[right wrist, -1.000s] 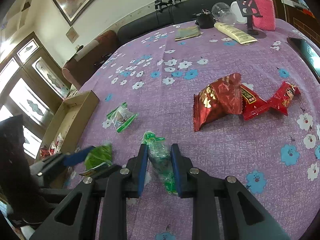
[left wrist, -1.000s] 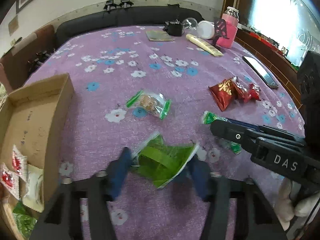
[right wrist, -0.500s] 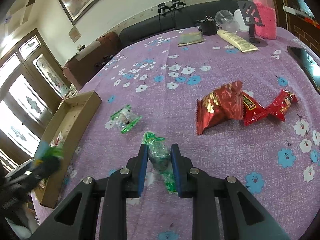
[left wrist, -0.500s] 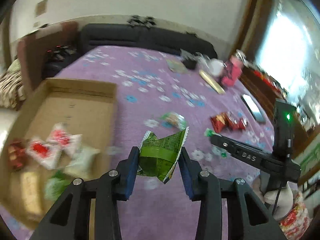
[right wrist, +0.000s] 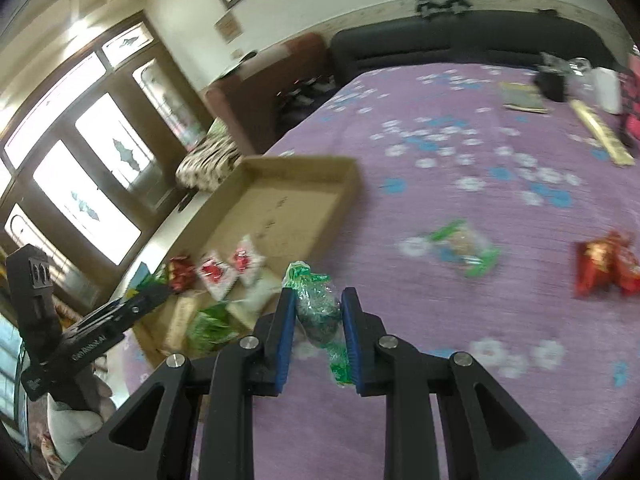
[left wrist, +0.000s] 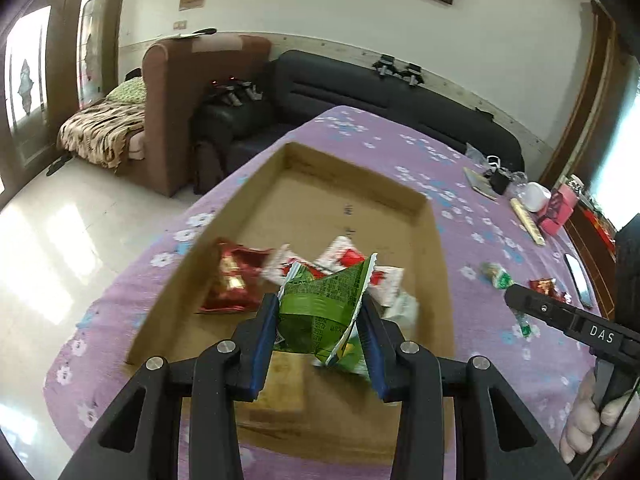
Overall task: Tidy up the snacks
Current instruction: 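Carry both bags over the cardboard tray and open both tools to drop them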
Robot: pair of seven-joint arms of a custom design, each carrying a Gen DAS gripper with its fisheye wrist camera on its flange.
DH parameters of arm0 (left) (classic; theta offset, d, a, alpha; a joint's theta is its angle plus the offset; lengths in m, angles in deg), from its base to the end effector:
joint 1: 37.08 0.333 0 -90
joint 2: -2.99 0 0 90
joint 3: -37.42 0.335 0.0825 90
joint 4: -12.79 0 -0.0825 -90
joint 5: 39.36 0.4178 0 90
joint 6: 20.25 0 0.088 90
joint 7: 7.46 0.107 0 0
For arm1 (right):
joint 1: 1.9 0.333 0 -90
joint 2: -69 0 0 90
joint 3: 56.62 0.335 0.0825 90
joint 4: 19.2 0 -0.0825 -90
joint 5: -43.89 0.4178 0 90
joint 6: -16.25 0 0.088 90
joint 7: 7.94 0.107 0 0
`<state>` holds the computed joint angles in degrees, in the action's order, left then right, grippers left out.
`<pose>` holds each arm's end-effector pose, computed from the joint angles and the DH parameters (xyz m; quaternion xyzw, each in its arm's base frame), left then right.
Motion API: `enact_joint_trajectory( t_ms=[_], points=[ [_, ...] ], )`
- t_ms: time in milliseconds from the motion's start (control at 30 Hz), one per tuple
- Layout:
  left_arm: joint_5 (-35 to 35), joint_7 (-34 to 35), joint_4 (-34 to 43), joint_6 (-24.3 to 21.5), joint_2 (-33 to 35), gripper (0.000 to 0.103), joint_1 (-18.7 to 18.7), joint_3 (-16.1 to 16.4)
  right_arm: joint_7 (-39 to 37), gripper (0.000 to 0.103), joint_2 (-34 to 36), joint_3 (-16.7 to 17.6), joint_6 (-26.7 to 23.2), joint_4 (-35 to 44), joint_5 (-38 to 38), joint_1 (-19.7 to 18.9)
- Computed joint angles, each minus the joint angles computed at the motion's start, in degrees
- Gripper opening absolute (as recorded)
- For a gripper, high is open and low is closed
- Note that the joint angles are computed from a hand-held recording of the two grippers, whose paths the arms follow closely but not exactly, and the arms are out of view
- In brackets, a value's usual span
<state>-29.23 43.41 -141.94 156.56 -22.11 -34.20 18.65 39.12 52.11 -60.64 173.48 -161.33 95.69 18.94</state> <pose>0.4259 -0.1392 0.4470 -0.7120 0.5798 -0.3315 0.2168 0.4814 0.1120 0.4463 -0.7435 0.5550 -0.0573 0.3687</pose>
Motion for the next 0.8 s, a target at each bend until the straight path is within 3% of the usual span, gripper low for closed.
enact_joint_trajectory(
  t_ms=[200, 333, 533, 600, 733, 800],
  points=[
    [0.3, 1.0, -0.1, 0.3, 1.2, 0.042, 0.8, 1.2, 6.7, 0.023, 5.5, 4.2, 2.0, 4.3, -6.9, 0.3],
    [-2.4, 4.2, -0.9, 2.0, 1.9, 0.045, -3.4, 5.8, 13.7, 0.023, 10.1, 6.7, 4.3, 7.6, -15.6, -0.6],
    [-6.3, 7.8, -2.9, 4.0, 0.3, 0.055, -6.5, 9.2, 22.6, 0.023, 14.9, 8.5, 6.1, 11.0, -25.9, -1.4],
    [-7.4, 8.5, -3.5, 4.4, -0.6, 0.057, -6.7, 9.2, 23.0, 0.024, 15.5, 8.7, 7.0, 11.4, -26.0, -1.4],
    [-8.7, 8.9, -4.6, 5.3, -2.8, 0.062, -6.1, 8.1, 21.7, 0.036, 14.0, 8.7, 8.0, 10.5, -24.2, -1.3],
    [-9.3, 8.9, -5.0, 5.8, -3.6, 0.063, -6.2, 7.8, 21.0, 0.037, 12.4, 8.1, 7.9, 9.6, -23.0, -1.2]
  ],
)
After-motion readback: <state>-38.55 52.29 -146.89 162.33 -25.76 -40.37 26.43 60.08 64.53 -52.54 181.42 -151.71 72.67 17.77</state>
